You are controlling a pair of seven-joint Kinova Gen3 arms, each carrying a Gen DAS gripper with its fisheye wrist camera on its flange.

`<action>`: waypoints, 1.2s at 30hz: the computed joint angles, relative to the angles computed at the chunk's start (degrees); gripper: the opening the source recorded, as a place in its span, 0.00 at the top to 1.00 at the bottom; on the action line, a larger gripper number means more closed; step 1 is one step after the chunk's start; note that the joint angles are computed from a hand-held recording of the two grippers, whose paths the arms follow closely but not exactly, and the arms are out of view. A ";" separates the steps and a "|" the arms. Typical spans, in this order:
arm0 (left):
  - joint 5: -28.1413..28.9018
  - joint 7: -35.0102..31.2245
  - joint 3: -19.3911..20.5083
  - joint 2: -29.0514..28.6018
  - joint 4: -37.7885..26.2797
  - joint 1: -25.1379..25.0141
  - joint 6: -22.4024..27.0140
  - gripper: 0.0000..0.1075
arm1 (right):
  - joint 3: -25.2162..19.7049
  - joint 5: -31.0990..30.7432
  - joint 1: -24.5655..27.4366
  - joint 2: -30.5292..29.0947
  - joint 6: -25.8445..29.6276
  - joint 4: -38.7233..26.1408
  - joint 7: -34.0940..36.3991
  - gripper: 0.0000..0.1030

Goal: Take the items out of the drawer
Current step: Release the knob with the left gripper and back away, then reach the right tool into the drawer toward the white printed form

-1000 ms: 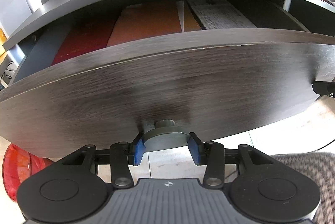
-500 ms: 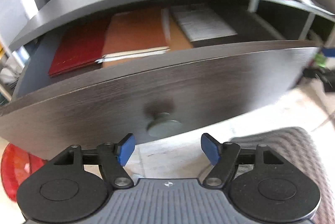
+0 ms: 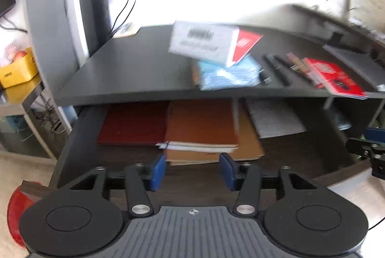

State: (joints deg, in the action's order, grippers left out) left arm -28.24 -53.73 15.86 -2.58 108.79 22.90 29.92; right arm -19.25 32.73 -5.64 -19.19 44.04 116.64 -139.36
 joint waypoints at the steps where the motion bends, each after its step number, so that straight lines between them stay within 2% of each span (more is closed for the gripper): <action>1: -0.03 0.16 -0.59 0.58 -0.05 0.50 0.63 0.67 | 0.25 -0.44 -0.07 1.52 0.02 -0.64 0.22 0.55; 2: 0.19 -0.06 -0.23 1.34 -0.30 -0.07 1.09 0.70 | 1.02 -1.61 -0.47 3.16 0.56 -1.63 0.64 0.55; 5: -0.75 0.72 -0.97 3.68 -1.35 0.92 3.23 0.70 | 4.73 -5.95 -1.85 6.21 0.99 -3.41 1.61 0.55; 10: -1.62 2.11 -2.94 5.87 -2.63 2.84 5.32 0.65 | 6.87 -6.77 -2.79 8.93 2.83 -4.19 0.71 0.51; 15: 1.11 -0.68 -4.23 6.44 -3.22 3.04 5.64 0.64 | 8.02 -6.66 -3.80 9.64 4.07 -4.26 -0.85 0.47; 18: 1.59 -1.04 -4.47 6.09 -2.79 3.22 5.33 0.64 | 8.22 -6.70 -4.32 9.53 5.00 -4.50 -1.26 0.46; 32: -4.92 7.97 -1.85 2.14 2.35 4.12 4.72 0.66 | 5.80 -6.29 -5.66 6.36 8.05 -2.54 -4.28 0.46; 36: -4.28 7.79 -0.93 0.86 3.50 3.47 4.74 0.66 | 4.95 -7.25 -6.12 5.23 9.84 -2.24 -4.54 0.46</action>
State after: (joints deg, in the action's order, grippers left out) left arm -32.51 -45.94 14.94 -1.71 112.29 26.37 34.66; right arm -14.29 25.48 -11.76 -13.96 53.88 114.40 -143.89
